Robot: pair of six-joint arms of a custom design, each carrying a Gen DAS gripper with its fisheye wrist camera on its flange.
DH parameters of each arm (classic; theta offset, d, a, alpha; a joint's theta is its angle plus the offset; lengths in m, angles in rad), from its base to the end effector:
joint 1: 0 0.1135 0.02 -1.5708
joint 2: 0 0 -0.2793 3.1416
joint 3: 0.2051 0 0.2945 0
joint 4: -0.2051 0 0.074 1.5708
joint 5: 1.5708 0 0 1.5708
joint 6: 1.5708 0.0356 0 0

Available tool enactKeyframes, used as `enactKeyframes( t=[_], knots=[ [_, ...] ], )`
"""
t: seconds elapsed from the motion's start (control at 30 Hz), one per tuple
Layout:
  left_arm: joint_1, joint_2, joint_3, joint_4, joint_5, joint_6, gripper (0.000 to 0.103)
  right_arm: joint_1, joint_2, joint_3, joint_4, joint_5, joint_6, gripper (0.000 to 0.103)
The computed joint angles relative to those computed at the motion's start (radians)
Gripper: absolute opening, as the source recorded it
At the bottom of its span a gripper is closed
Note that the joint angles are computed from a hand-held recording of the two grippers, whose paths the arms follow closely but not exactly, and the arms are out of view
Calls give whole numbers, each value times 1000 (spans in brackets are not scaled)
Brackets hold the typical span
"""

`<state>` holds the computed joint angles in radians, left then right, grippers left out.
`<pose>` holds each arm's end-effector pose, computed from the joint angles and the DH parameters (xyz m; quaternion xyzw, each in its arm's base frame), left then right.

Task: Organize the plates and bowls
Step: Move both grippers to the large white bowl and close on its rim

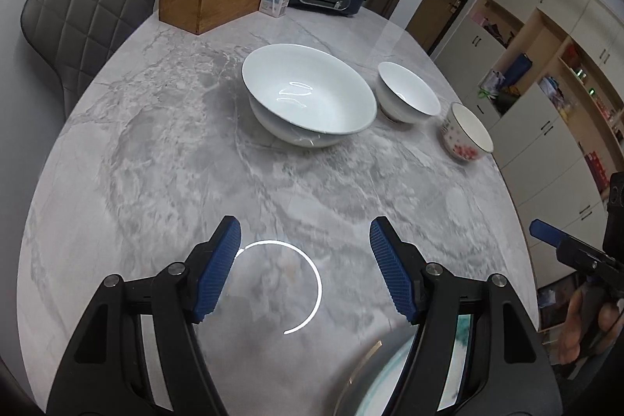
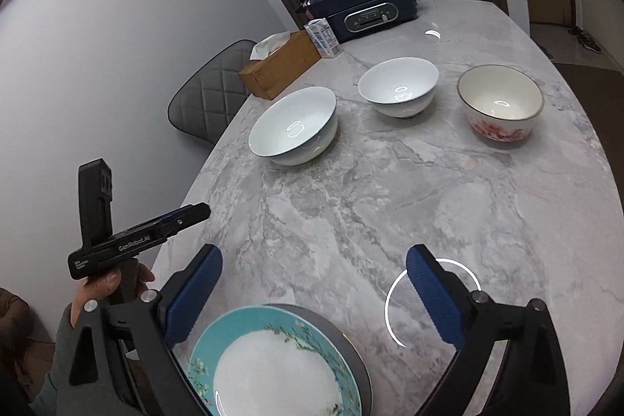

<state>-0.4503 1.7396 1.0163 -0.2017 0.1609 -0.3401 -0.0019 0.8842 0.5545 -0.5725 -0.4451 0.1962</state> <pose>0.3472 -0.1742 0.1558 0.0775 0.9424 -0.1921 0.2626 0.2010 0.0149 0.2096 0.0191 0.9240 0.2386 0.2983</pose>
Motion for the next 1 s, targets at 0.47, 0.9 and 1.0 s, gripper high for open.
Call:
enactKeyframes(
  t=[0.47, 0.9, 1.0],
  knots=[
    [137, 510, 687, -228, 47, 5, 78, 56, 784, 494, 173, -29, 104, 89],
    [106, 666, 865, -302, -50, 53, 103, 100, 1031, 675, 186, -17, 133, 85],
    [105, 704, 922, -342, -68, 46, 103, 106, 1058, 703, 177, -12, 133, 77]
  ],
)
